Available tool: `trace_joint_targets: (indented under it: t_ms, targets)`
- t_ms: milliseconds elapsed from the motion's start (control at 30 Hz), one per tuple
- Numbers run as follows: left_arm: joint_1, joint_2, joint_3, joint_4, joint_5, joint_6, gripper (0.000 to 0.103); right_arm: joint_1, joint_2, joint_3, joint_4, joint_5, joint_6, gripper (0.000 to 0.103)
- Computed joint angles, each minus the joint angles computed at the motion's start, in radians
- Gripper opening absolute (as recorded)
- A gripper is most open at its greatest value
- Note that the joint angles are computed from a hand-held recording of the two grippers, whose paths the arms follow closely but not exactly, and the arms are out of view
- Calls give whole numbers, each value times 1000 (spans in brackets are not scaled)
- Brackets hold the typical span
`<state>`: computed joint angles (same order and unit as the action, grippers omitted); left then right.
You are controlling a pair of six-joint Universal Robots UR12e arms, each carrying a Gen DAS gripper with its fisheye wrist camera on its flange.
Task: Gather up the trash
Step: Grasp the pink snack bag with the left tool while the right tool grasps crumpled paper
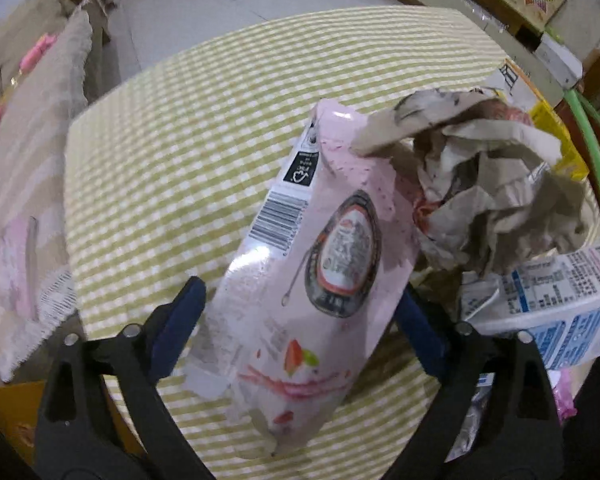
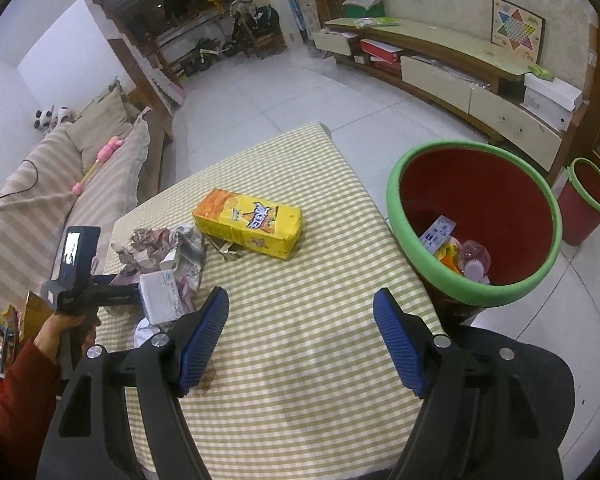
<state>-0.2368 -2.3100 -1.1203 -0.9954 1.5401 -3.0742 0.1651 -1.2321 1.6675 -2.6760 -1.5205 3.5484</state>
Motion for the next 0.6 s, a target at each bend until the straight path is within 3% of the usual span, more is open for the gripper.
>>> trace_joint_targets:
  t_ms: [100,200,433,600]
  targets:
    - [6,26,-51,71,-10,-13,74,10,16,-25,11,13,-26,72]
    - [22,66,-121,140,-35,-69,69,22,37,-58,19,28,-60,72]
    - [42,183,-317,290,-101,-198,67,60,128,-196,61,85,-179,72]
    - [45,254,-427,331,-130,-296,67,89,214,-322,142,141,-261,73]
